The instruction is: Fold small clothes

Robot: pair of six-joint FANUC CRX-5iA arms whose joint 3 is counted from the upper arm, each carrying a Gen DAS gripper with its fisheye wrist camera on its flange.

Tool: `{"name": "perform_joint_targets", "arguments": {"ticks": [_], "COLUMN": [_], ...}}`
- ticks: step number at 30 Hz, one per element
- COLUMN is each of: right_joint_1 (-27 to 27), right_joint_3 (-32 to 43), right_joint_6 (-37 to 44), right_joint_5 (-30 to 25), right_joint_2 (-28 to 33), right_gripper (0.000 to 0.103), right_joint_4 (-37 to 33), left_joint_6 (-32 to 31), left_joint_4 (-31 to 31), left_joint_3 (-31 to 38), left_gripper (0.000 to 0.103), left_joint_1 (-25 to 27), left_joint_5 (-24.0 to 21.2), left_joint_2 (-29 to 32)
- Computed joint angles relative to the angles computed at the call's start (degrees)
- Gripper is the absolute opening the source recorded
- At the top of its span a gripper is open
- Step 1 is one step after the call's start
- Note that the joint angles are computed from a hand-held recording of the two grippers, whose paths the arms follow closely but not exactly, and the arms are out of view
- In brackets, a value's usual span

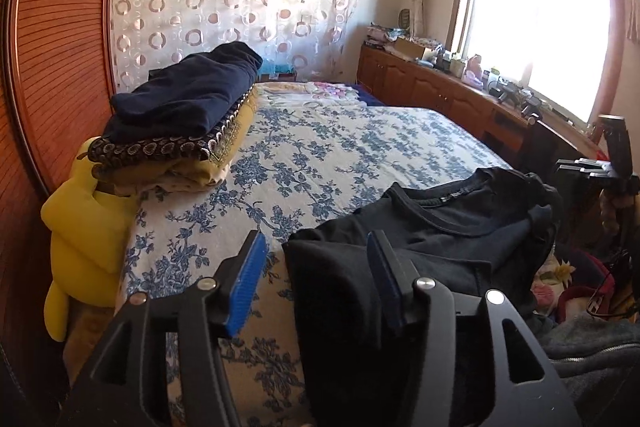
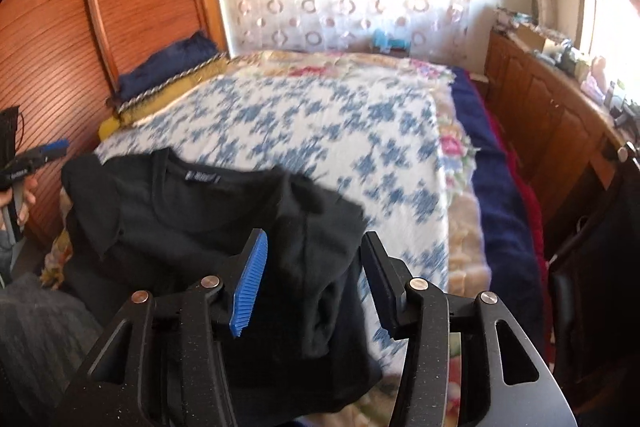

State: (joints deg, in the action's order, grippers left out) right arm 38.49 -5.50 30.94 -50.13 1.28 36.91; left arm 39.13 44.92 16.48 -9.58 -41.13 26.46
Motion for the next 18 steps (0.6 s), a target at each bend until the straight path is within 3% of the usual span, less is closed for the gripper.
{"name": "perform_joint_targets", "arguments": {"ticks": [3, 9, 13, 16, 18], "right_joint_1": [-1.47, -4.06, -4.75, -4.74, -4.77], "right_joint_3": [1.29, 6.98, 12.60, 16.61, 18.36], "right_joint_6": [-0.21, 4.59, 10.00, 12.92, 14.40], "right_joint_5": [1.18, 4.44, 3.73, 1.05, -0.33], "right_joint_2": [1.61, 7.10, 11.65, 14.99, 16.50], "right_gripper": [0.050, 0.050, 0.049, 0.041, 0.029], "right_joint_4": [0.01, -6.62, -10.72, -11.75, -12.61], "left_joint_6": [4.13, 9.26, 10.78, 11.39, 11.68], "left_joint_4": [-4.09, -9.43, -10.11, -10.40, -10.50], "left_joint_3": [4.16, 10.31, 12.08, 12.67, 12.83], "left_gripper": [0.052, 0.052, 0.052, 0.052, 0.052], "left_joint_1": [-0.18, -0.63, -0.50, -0.45, -0.36], "left_joint_5": [-1.50, -3.43, -4.05, -4.13, -4.22], "left_joint_2": [2.46, 6.25, 7.38, 7.80, 8.02]}}
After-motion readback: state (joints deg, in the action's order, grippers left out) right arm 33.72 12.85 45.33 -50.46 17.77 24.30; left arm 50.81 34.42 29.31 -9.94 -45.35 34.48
